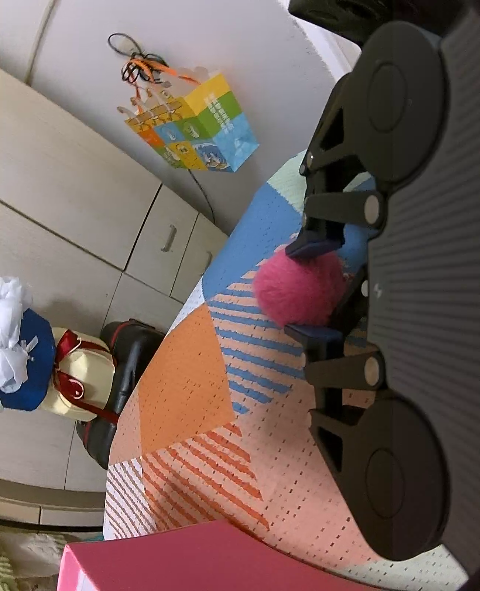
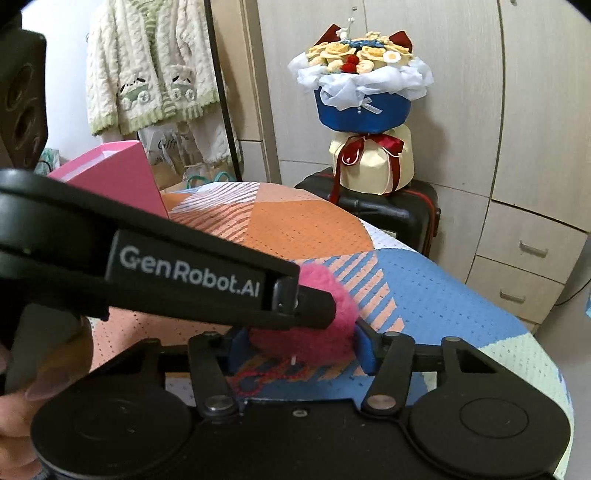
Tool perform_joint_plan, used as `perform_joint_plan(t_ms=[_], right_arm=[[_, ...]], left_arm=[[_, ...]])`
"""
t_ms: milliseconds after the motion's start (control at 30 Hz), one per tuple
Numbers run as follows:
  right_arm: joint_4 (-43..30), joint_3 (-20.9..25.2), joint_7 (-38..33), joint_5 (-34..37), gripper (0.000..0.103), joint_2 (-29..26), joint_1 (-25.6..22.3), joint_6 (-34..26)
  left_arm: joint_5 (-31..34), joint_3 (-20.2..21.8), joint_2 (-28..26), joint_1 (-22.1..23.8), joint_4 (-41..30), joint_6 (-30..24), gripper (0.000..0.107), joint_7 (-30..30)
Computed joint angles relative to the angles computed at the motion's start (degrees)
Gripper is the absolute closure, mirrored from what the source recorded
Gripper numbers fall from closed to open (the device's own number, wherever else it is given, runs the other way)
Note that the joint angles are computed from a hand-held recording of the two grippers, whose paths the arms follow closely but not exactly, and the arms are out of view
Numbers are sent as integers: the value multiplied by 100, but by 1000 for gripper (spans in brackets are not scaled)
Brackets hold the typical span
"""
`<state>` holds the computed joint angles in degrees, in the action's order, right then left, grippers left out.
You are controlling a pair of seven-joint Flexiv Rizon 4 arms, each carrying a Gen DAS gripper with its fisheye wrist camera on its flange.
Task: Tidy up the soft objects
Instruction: 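Grasp the pink pom-pom keychain with the left gripper, then lift and carry the pink pom-pom over the shoebox with the left gripper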
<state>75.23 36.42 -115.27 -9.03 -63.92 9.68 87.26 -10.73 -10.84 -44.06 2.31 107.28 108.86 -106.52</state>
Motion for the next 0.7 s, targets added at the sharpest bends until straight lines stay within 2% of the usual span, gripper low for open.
perform_joint_plan(t_ms=[167,367,467,567,700], right_arm=[[285,-102,255,27,45,118,45,361],[939,-550,901,-41,45,571,254,882],[1337,-725,1197,-58,43,827,333,1167],[1771,-703,1376,-178,43,1033,268,1393],[2489,-952,1638,-168,43,1434,429,1971]], left_arm=[[187,-142,160,147,237,57,70,30],[494,-415,508,419,711,150,70,-45],[638,-484,754,498,976,108,70,-71],[661,-316,1127,323,1288,-81,70,13],[829,-443,1548,432,1797,10,70,-15]])
